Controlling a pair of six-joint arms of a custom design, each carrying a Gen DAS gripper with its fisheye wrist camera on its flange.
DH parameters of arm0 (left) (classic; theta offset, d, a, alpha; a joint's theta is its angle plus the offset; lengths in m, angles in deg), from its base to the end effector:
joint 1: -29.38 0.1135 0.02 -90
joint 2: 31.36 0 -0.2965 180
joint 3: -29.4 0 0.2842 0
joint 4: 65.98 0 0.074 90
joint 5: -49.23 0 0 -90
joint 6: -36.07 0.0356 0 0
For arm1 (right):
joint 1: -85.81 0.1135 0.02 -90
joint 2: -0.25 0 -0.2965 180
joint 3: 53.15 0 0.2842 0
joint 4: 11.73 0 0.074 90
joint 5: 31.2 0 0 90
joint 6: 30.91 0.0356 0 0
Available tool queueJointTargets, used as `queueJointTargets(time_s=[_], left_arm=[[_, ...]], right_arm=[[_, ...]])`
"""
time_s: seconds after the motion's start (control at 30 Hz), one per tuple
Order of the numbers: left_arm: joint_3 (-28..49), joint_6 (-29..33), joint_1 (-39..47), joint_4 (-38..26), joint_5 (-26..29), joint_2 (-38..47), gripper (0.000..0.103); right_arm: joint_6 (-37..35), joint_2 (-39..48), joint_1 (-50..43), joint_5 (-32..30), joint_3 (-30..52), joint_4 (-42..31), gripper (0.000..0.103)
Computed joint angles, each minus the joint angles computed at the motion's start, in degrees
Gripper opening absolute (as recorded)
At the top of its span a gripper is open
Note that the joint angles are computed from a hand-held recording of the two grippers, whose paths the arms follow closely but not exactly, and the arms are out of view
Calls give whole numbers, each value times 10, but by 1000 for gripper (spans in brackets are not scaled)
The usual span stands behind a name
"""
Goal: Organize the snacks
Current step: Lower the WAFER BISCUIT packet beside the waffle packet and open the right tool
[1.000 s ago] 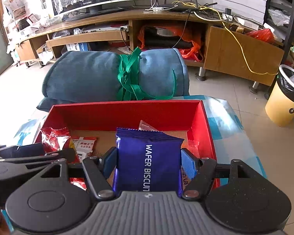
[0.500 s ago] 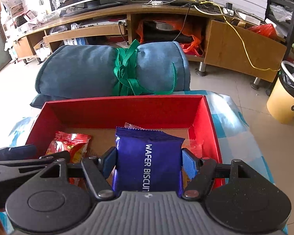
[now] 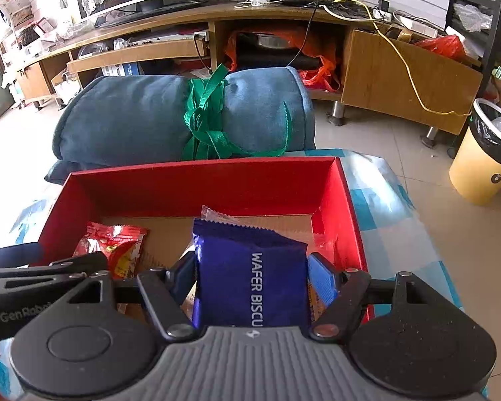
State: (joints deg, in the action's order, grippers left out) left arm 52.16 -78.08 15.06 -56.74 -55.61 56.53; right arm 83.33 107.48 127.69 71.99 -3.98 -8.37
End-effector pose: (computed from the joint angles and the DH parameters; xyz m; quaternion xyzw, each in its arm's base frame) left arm 0.1858 -0.0380 0.0622 -0.1190 0.9413 0.0208 0.3153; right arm 0.2444 0.2082 0.0668 -0.1107 0.9408 0.0726 0.3121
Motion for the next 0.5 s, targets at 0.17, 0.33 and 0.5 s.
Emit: queueJointTargets(time_s=[0.17,0.33,0.5], left_arm=[[-3,2,7,-7,8,-15,86],[-7,5,7,-9,9,-23,86],[-11,9,17,-11,15,-32,86]], right_arm=[[5,-3,-4,3,-3,-1,67],[11,-15,-14,-1,-10,1,67],[12,-21,-22,7,-16,-1,67]])
